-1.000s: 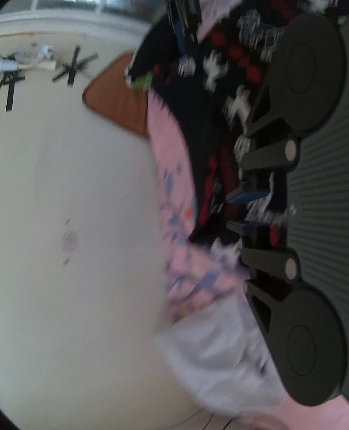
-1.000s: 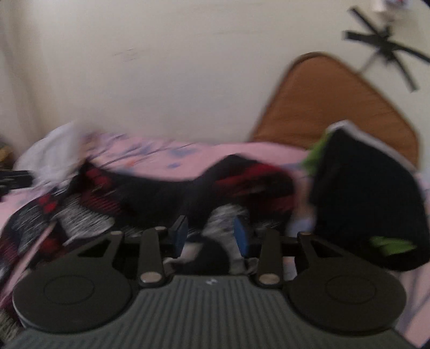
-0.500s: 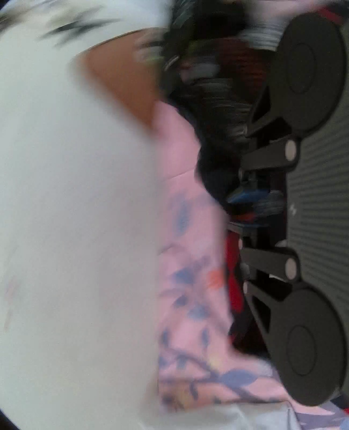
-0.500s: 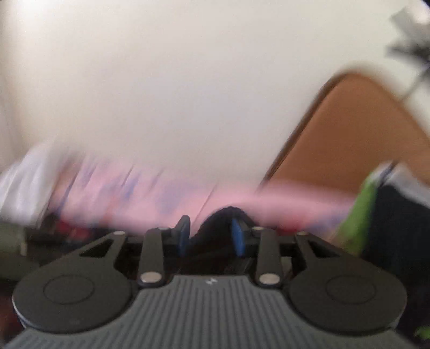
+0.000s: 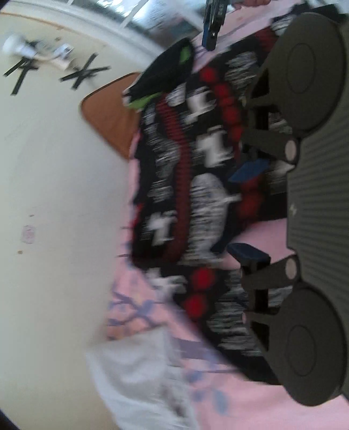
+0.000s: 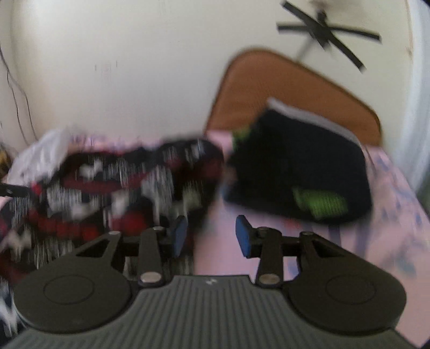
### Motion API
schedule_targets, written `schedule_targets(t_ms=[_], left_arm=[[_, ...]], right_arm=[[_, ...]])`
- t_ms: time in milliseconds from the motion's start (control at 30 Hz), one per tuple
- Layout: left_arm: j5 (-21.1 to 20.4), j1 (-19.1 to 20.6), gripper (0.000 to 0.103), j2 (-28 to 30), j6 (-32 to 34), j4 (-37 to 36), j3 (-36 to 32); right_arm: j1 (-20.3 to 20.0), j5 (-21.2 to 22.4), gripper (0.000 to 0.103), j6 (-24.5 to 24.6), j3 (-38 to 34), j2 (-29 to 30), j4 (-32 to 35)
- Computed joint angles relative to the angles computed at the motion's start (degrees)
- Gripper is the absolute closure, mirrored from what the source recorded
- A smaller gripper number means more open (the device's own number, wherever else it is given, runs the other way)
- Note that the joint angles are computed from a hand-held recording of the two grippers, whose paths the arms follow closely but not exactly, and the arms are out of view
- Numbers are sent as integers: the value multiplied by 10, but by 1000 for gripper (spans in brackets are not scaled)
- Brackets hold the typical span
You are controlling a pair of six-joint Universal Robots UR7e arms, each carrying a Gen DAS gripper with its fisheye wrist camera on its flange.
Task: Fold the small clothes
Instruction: 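Lay the sweater flat on the bed with both grippers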
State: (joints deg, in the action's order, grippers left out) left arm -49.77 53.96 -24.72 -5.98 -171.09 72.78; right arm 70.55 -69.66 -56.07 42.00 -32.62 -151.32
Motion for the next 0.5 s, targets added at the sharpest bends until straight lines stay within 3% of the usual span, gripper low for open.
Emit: schedule_targets(t_ms=[167, 333, 367, 400, 433, 500], left_arm=[[-31, -15, 47, -36, -62, -34, 97], [-28, -34, 46, -37, -102, -40, 128], [-21, -38, 46, -36, -105, -40, 133], [-17, -40, 46, -37, -108, -40, 139], [-17, -40, 47, -39, -109, -39, 143], [-18, -40, 49, -45, -108, -41, 155]], right_arm=[[-25, 10, 53, -10, 138, -57, -46], [-35, 21, 53, -38, 182, -68, -83], [-37, 27, 62, -40, 182, -70, -73], [-42, 38, 85, -55, 181, -75, -53], [-43, 42, 91, -73, 191, -81, -43], [-47, 48, 93, -101, 216, -88, -74]])
